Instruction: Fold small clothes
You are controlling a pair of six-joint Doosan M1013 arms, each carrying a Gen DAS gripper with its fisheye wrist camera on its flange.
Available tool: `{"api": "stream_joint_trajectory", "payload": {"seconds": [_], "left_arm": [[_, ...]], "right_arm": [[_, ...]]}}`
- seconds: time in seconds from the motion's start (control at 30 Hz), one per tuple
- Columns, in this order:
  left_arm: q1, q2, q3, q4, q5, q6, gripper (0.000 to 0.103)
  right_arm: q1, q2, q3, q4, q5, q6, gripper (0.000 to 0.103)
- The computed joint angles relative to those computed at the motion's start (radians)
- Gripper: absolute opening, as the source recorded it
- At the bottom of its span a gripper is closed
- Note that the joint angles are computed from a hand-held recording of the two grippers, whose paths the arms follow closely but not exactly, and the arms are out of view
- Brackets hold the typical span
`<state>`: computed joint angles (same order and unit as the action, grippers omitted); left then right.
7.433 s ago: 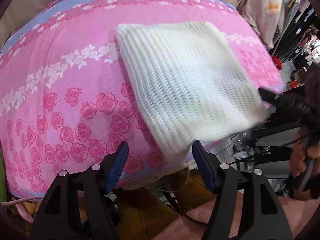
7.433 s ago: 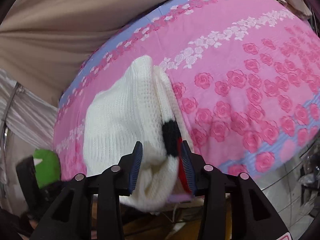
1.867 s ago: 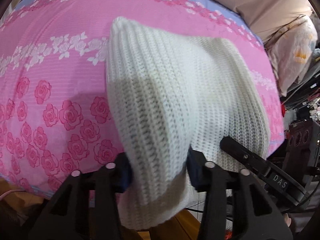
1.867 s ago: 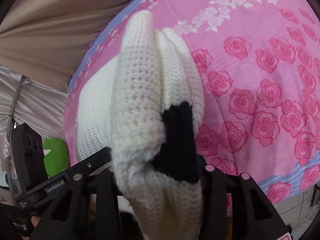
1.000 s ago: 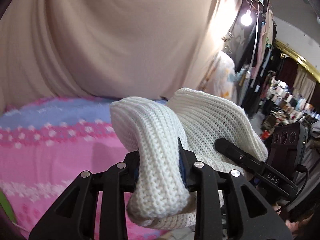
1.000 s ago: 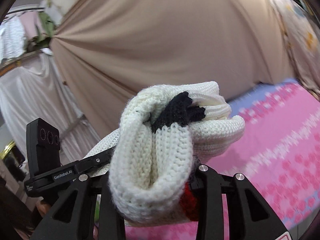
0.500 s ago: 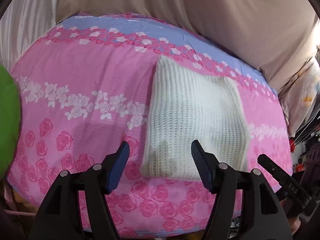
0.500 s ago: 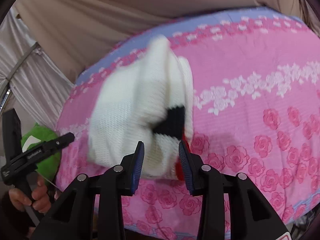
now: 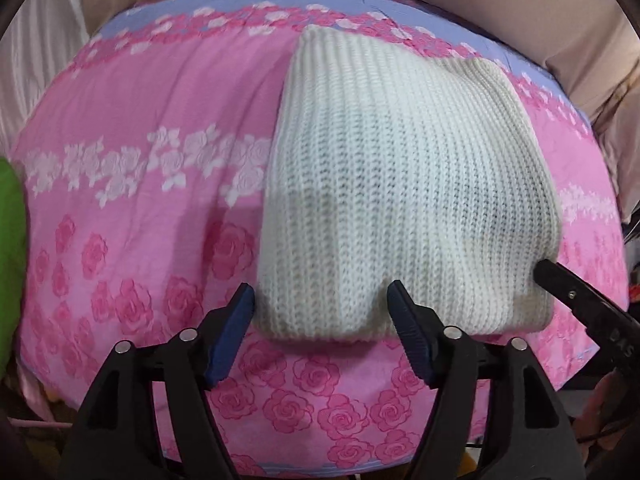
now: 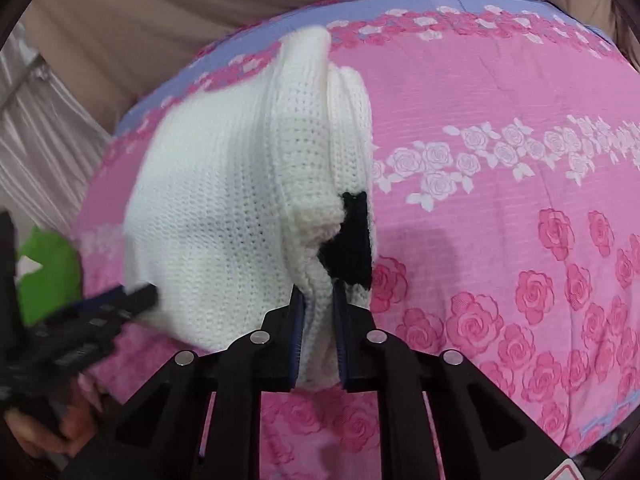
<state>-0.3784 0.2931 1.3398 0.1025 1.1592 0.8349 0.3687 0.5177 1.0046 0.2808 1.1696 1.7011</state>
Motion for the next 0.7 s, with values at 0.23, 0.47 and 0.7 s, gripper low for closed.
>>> {"api": "stream_joint_trajectory", "payload": {"seconds": [0.23, 0.47, 0.7], "left_arm": [[0.049, -0.020, 0.068, -0.167, -0.033, -0.013, 0.065], [0.033, -0.029, 0.054, -0.163, -0.058, 0.008, 0.044], [-0.015, -0.014, 0.048, -0.008, -0.002, -0.022, 0.050]], "right_arm": [[-0.013, 0.019, 0.004, 0.097, 0.074, 0.052, 0.063], [-0.018, 0.030, -0.047, 0.107, 0.007, -0.012, 0.019], [-0.024, 0.019, 0.021, 0.065, 0.007, -0.022, 0.025]]}}
